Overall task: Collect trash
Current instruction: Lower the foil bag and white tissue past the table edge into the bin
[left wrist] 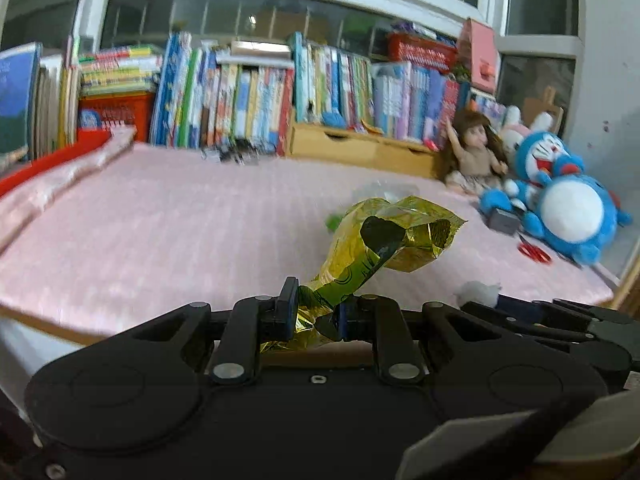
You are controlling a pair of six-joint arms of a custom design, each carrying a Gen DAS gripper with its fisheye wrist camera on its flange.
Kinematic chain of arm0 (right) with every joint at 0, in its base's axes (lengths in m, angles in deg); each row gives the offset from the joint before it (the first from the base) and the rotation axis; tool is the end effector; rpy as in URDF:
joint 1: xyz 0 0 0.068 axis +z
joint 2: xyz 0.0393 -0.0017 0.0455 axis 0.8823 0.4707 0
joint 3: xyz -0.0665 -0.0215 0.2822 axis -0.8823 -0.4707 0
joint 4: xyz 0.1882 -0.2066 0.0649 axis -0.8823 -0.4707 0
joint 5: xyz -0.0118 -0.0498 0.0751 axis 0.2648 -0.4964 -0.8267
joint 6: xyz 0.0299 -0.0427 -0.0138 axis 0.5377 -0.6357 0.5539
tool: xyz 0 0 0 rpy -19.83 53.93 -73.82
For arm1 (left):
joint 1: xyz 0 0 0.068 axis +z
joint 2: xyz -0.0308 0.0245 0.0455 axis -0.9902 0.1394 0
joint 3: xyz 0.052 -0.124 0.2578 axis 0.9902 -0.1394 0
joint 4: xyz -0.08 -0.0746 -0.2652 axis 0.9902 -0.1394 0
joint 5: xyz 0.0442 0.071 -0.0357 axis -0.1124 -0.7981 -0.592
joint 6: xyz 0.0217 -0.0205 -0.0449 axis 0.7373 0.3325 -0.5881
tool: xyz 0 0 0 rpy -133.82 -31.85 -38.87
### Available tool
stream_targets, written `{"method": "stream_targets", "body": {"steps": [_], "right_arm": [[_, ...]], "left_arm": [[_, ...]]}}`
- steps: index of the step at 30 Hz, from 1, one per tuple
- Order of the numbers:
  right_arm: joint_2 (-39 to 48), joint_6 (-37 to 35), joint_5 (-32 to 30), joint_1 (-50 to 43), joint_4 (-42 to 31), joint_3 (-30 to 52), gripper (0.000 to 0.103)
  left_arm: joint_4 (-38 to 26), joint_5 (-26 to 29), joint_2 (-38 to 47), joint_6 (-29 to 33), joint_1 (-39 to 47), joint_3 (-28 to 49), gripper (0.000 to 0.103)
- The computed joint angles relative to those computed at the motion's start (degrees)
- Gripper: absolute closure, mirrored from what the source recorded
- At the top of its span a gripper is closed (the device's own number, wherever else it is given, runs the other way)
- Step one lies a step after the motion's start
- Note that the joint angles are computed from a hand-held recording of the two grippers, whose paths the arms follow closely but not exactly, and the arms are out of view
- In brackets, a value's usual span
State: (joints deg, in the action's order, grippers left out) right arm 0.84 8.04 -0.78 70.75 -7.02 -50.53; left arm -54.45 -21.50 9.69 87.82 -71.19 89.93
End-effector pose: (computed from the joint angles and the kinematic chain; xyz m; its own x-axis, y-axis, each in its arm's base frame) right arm 0.3260 0.0575 0.1802 -0.4097 -0.0470 -0.9110 -0.3139 0.9449 0.0924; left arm 0.2884 0.0417 0.2082 -0.4596 -0.0870 -0.8838 0.1462 0.9742 -0.1719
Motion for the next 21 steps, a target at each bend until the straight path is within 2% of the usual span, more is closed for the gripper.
{"method": "stream_targets", "body": {"steps": [11, 16, 21], "right_arm": [[-4.1, 1.5, 0.5, 1.8, -4.8, -6.9, 0.060], [-3.7, 2.4, 1.8, 3.4, -5.5, -8.4, 0.060], [-2.6, 2.8, 2.3, 4.7, -6.6, -9.8, 0.060]], "left_arm": [[-12.5, 4.4, -4.9, 7.4, 3.6, -3.7, 0.086], [-14.5, 3.3, -4.3, 9.5, 2.9, -5.2, 0.087], [-14.0, -0.7, -0.2, 10.2, 0.7, -6.3, 0.087]]}}
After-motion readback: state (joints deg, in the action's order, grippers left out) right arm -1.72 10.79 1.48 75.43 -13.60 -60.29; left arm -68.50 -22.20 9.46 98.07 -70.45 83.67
